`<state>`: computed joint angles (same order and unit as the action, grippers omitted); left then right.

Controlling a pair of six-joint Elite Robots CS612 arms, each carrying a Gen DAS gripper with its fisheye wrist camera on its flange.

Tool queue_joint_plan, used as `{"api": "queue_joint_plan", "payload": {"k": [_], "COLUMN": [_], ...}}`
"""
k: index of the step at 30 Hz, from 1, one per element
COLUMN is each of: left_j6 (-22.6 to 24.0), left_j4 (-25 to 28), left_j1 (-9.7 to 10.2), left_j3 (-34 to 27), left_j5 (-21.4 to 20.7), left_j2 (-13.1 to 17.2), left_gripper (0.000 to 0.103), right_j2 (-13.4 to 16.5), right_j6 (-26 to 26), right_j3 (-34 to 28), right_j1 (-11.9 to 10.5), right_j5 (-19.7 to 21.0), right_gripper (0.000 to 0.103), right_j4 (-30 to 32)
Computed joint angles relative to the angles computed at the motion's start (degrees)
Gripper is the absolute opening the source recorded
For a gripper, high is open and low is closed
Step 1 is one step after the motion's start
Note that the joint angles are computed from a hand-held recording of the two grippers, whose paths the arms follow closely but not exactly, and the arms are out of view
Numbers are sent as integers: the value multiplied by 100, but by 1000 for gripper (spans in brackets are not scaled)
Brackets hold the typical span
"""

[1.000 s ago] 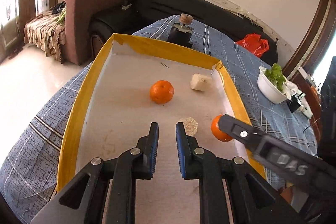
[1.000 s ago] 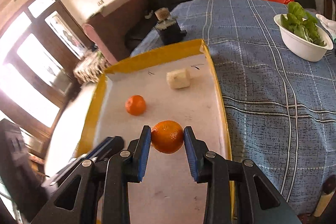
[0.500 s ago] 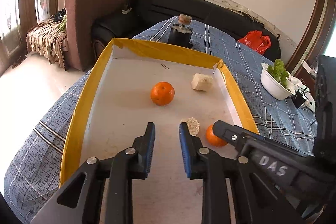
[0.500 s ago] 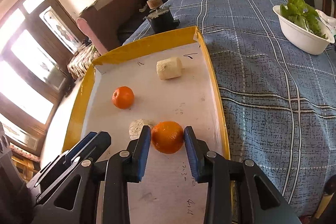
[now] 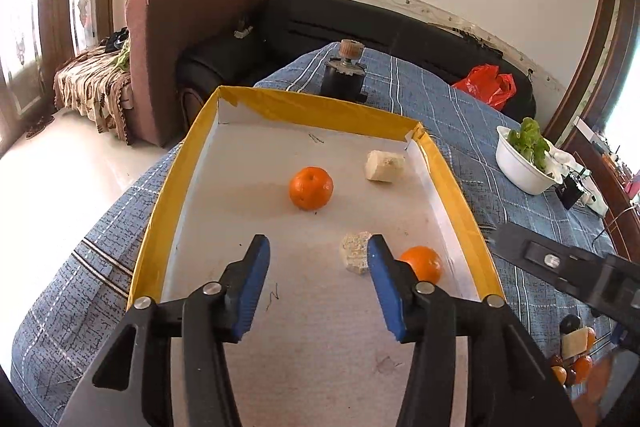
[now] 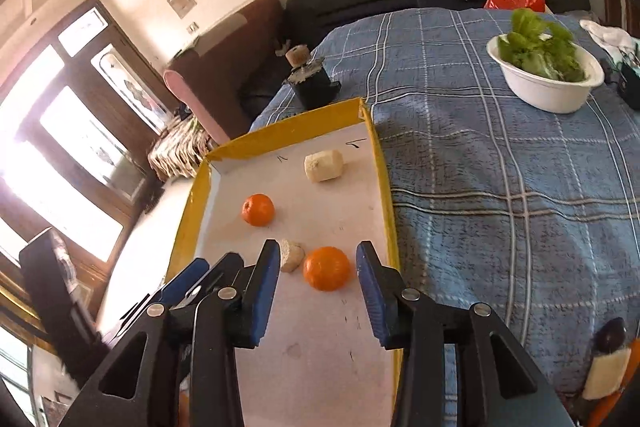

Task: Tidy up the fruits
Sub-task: 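Lower the orange into the tray and open the right tool, then return to the pile and grasp another orange with the left tool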

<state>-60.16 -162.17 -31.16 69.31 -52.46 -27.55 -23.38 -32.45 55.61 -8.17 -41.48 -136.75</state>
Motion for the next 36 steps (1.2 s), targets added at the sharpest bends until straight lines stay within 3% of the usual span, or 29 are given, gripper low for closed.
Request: {"api": "queue_joint_plan", "payload": {"k": [6,12,15,18,23,26,30,34,36], "left_j6": [175,534,854,1330,2607,3362,4229,4330,4223], "left_j4": [-60,-831,-1257,-1572,-2005,-1905,-1445,-812,-550], "left_j1": [-35,-72,-92,-148,-255,-317,-458,-481,-463], "left_j3": [-15,156,200,180,15,-226,-605,-1057,-1228], "left_j5": [147,136,-50,-231,-1244,-2046,-2406,-2604,-2605], "left_j2": [13,-5,-4,14,107,215,374,567,653], "left_gripper": [57,61,61,61,61,61,47,27,23], "right_j2": [-140,-274,-284,-249,-119,-39,90,187,202], "right_j6": [-87,-126,96,490,800,1020,1160,1153,1109], "right_j3": [234,504,626,702,610,596,452,337,315], "right_j1": [-223,-524,-710,-866,-1083,-1147,-1187,-1225,-1237], "right_j5": [288,432,529,368,453,444,452,547,600], "right_gripper": [44,49,53,53,53,53,52,52,52], "right_j4": [30,-271,-717,-1360,-1614,-1954,-1911,-1722,-1607]}}
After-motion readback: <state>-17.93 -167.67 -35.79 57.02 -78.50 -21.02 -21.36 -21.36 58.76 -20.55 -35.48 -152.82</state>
